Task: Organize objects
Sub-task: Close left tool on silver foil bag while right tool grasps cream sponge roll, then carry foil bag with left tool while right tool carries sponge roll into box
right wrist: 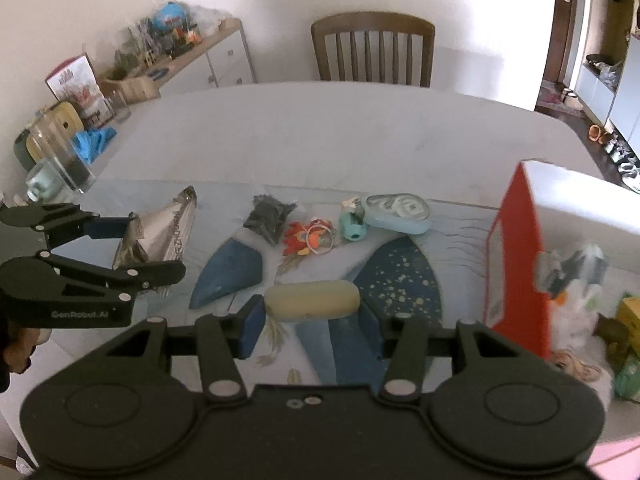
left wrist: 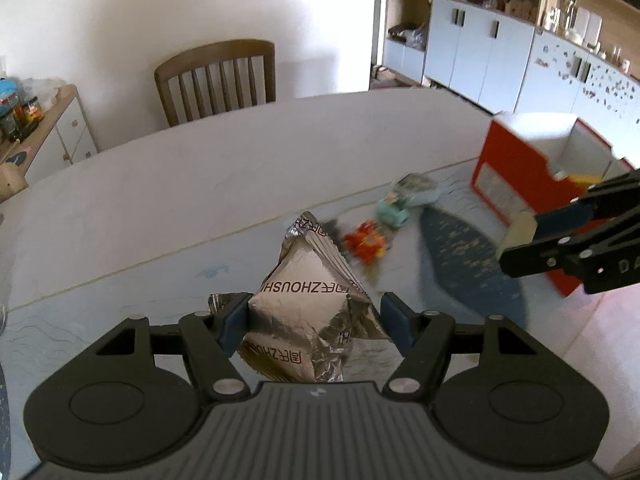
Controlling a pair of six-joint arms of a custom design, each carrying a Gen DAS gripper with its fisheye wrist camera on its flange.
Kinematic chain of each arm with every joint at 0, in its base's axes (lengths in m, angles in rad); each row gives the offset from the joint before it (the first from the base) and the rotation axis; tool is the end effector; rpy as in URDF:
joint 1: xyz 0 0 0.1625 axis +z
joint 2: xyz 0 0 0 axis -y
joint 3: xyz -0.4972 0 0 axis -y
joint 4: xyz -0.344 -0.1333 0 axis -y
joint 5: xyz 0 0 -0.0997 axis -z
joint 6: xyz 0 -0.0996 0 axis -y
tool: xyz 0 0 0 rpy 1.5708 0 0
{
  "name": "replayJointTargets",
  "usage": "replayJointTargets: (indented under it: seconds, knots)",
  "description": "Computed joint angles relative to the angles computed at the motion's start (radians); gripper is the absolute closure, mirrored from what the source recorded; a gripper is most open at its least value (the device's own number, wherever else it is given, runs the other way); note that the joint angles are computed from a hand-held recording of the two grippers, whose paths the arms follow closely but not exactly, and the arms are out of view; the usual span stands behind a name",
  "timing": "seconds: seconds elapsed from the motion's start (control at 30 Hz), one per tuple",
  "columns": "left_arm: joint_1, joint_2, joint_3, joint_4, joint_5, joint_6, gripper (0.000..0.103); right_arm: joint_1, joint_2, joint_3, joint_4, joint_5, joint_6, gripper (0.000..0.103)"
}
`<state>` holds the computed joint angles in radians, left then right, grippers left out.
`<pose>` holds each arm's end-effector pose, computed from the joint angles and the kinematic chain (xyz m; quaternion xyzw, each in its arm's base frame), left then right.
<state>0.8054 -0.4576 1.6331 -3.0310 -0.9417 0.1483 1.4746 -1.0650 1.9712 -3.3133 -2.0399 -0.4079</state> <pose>-0.3444 -0.6354 0.0154 0.3758 0.8641 -0.2215 0.2508 0.0316 -0.5916 0.3411 0.0447 -0.8927 0.3295 0.3042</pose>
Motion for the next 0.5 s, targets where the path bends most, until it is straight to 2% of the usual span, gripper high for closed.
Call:
replayJointTargets:
  seconds: [0.23, 0.5]
  knots:
    - [-0.066, -0.011, 0.011, 0.016, -0.016, -0.051, 0.033, -0.007, -0.073, 0.068, -0.03, 0.02, -0.006, 0.054]
    - [-0.131, 0.025, -0.036, 0.024, -0.056, -0.064, 0.033, -0.035, -0.17, 0.143, -0.073, 0.051, -0.041, 0.054]
